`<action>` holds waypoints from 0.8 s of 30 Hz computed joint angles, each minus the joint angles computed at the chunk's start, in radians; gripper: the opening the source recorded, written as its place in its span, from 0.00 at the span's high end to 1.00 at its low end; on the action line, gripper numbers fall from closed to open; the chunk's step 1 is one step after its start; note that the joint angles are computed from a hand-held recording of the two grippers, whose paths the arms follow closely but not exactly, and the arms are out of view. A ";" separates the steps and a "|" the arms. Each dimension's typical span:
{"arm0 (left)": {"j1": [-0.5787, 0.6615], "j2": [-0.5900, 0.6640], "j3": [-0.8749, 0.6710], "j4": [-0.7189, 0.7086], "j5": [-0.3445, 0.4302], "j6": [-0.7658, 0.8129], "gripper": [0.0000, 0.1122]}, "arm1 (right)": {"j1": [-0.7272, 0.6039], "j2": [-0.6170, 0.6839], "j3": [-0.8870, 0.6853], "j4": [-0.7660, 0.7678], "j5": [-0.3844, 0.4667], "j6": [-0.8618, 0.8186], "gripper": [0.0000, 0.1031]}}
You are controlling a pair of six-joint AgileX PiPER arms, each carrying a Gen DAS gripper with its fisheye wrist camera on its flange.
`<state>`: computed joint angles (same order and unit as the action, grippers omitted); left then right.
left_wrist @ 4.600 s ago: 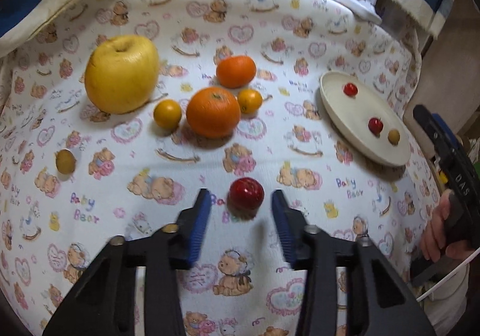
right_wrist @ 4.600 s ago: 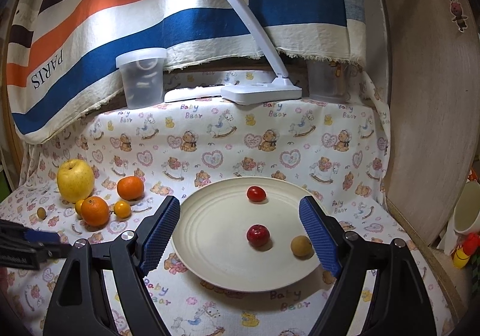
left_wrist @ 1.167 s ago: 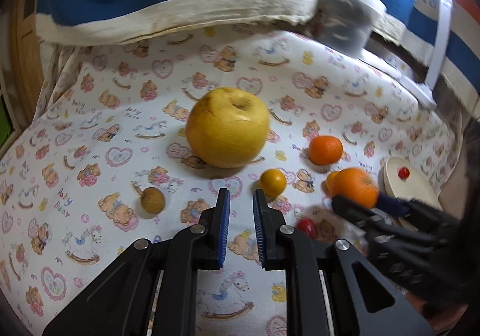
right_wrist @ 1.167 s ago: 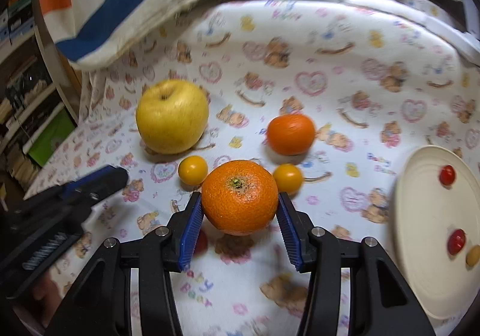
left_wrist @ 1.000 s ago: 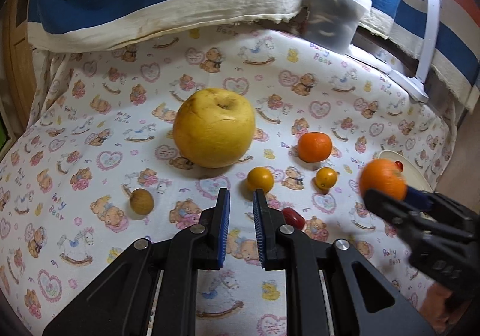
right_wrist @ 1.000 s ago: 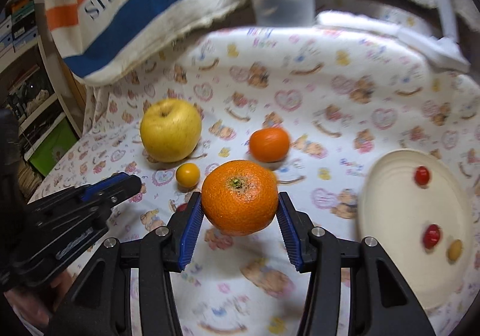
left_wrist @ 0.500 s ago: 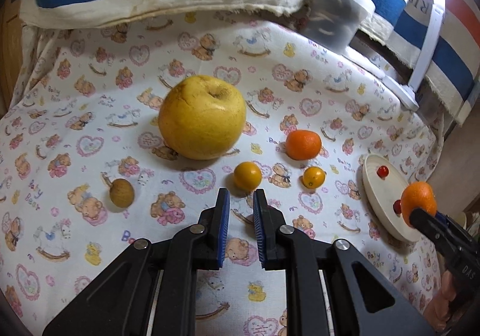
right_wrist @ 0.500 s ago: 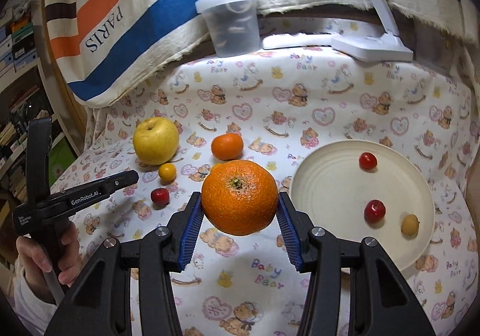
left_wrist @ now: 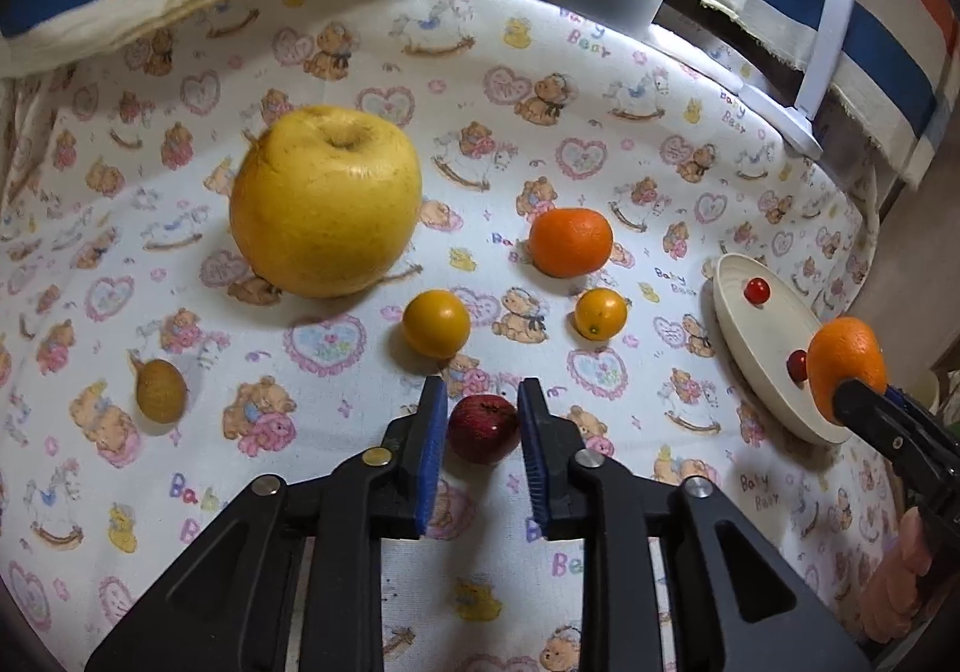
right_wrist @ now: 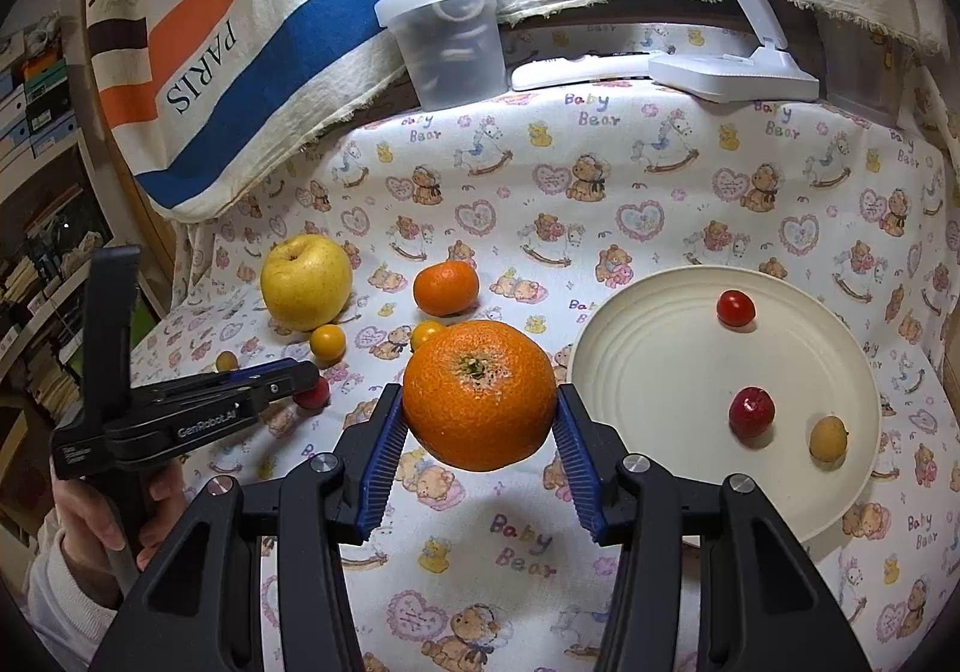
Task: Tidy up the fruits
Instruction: 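Carry the red apple and mandarin over the cream plate with both tools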
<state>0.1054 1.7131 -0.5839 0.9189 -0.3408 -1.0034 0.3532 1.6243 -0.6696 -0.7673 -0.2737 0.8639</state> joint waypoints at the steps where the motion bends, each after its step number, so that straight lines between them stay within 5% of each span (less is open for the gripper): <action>1: 0.002 0.004 -0.004 0.028 0.002 -0.026 0.74 | -0.007 -0.003 0.001 -0.032 -0.005 0.030 0.51; 17: -0.021 0.023 -0.032 0.186 0.035 -0.172 0.79 | -0.049 -0.024 0.011 -0.135 -0.015 0.144 0.51; 24: -0.023 0.003 -0.012 0.101 0.028 -0.094 0.80 | -0.043 -0.033 0.019 -0.079 -0.011 0.088 0.51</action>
<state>0.0820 1.7162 -0.5958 1.0199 -0.3125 -1.0978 0.3104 1.5913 -0.6502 -0.8466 -0.2850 0.9524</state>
